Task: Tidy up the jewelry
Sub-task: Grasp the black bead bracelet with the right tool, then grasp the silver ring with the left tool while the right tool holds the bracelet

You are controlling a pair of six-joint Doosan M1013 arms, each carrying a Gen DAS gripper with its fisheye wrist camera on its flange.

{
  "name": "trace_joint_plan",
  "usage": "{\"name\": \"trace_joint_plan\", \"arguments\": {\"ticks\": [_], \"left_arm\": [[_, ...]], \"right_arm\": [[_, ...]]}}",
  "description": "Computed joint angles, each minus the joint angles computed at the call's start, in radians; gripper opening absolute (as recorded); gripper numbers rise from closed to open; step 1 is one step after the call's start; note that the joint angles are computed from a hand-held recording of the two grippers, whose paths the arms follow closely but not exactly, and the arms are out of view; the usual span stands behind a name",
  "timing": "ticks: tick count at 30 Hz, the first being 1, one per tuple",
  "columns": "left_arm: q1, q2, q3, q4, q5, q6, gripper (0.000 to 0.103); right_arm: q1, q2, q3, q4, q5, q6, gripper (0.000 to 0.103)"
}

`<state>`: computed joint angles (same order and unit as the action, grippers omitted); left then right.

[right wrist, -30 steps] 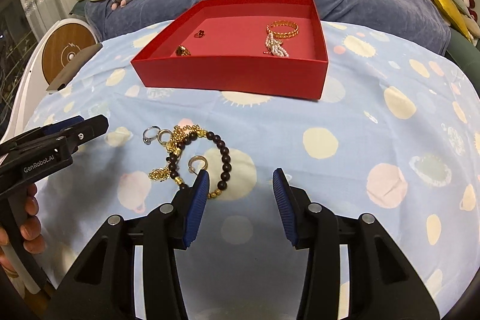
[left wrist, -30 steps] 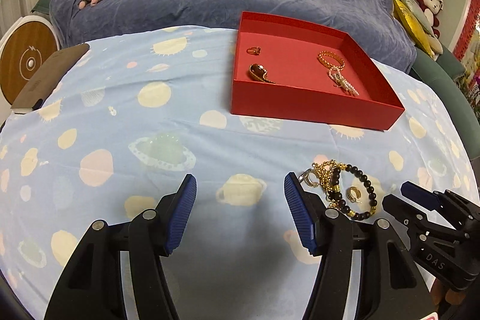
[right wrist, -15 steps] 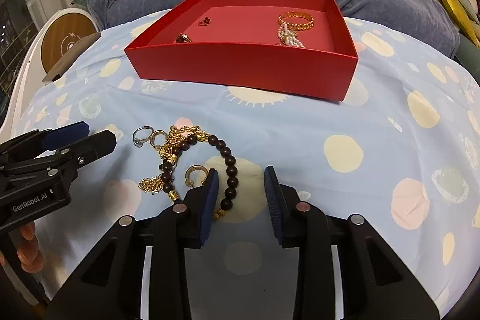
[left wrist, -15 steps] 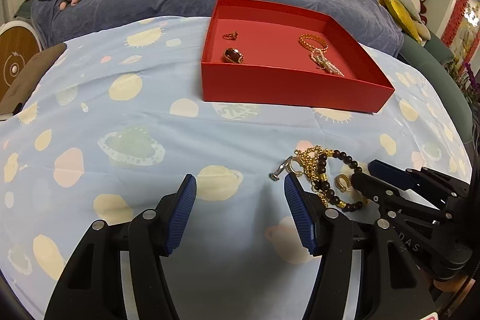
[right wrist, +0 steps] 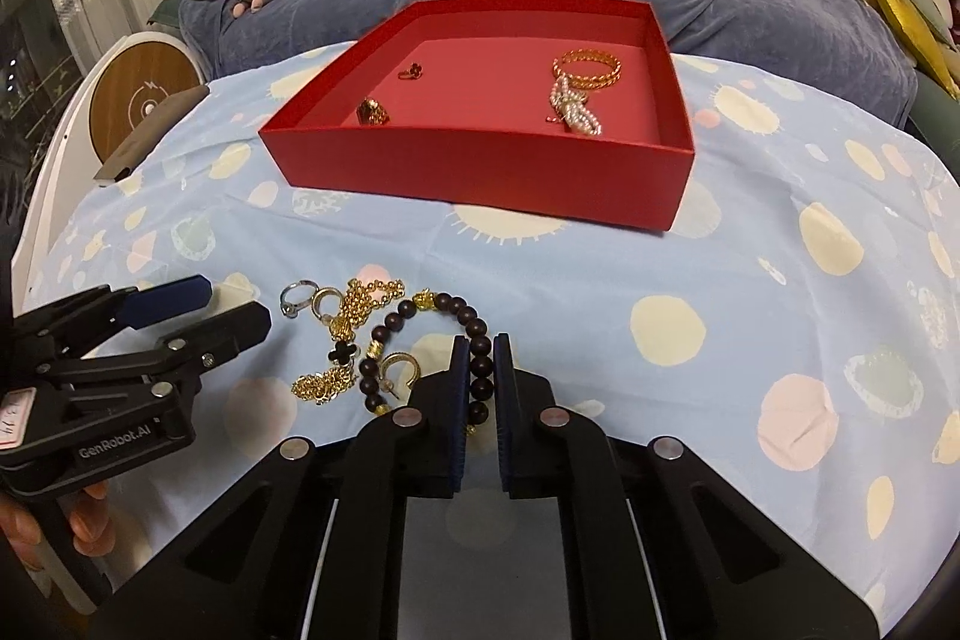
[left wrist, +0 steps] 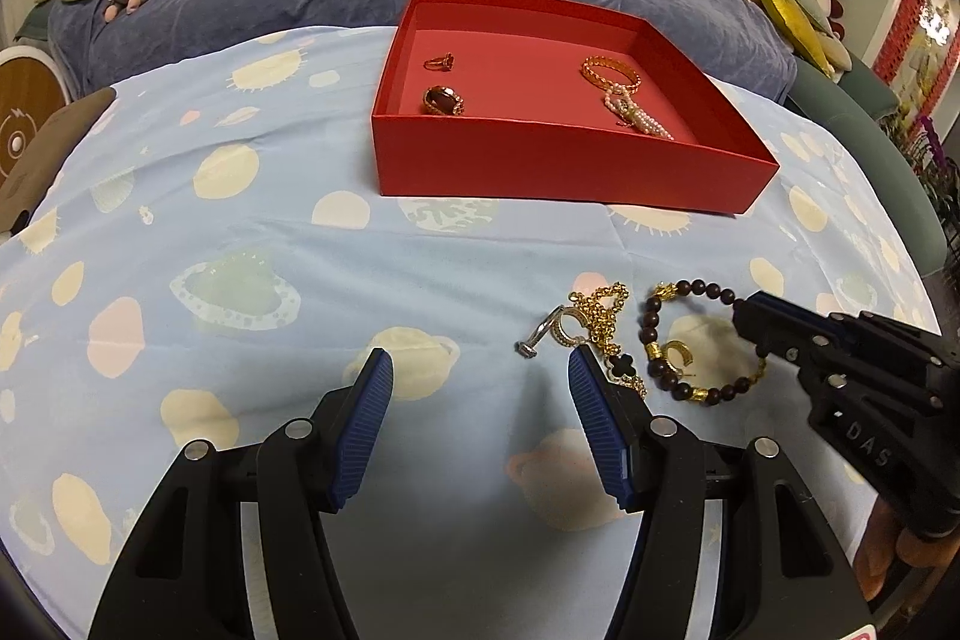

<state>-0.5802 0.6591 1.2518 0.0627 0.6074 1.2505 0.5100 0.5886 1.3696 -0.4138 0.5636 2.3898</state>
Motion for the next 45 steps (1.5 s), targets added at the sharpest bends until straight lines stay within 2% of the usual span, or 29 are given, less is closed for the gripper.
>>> {"name": "trace_joint_plan", "arguments": {"ticks": [4, 12, 17, 19, 25, 34, 45], "left_arm": [[-0.001, 0.003, -0.001, -0.006, 0.001, 0.007, 0.059], [-0.01, 0.017, -0.018, -0.025, -0.003, 0.042, 0.057], [-0.011, 0.03, -0.036, -0.042, 0.004, 0.052, 0.04], [-0.01, 0.036, -0.044, -0.064, 0.01, 0.066, 0.026], [-0.014, 0.042, -0.053, -0.076, 0.011, 0.095, 0.007], [-0.014, 0.024, -0.036, -0.088, -0.022, 0.104, 0.007], [-0.005, -0.003, -0.036, -0.091, -0.065, 0.079, 0.007]], "right_arm": [[-0.013, -0.025, 0.025, 0.008, -0.024, 0.027, 0.007], [-0.034, -0.024, 0.043, 0.155, -0.002, -0.049, 0.007], [-0.037, -0.031, 0.06, 0.181, -0.009, -0.072, 0.007], [-0.038, -0.034, 0.064, 0.178, -0.01, -0.069, 0.007], [-0.039, -0.037, 0.067, 0.193, -0.014, -0.082, 0.007], [-0.034, -0.05, 0.061, 0.181, -0.049, -0.08, 0.007], [-0.029, -0.061, 0.018, 0.106, -0.107, -0.014, 0.007]]}}
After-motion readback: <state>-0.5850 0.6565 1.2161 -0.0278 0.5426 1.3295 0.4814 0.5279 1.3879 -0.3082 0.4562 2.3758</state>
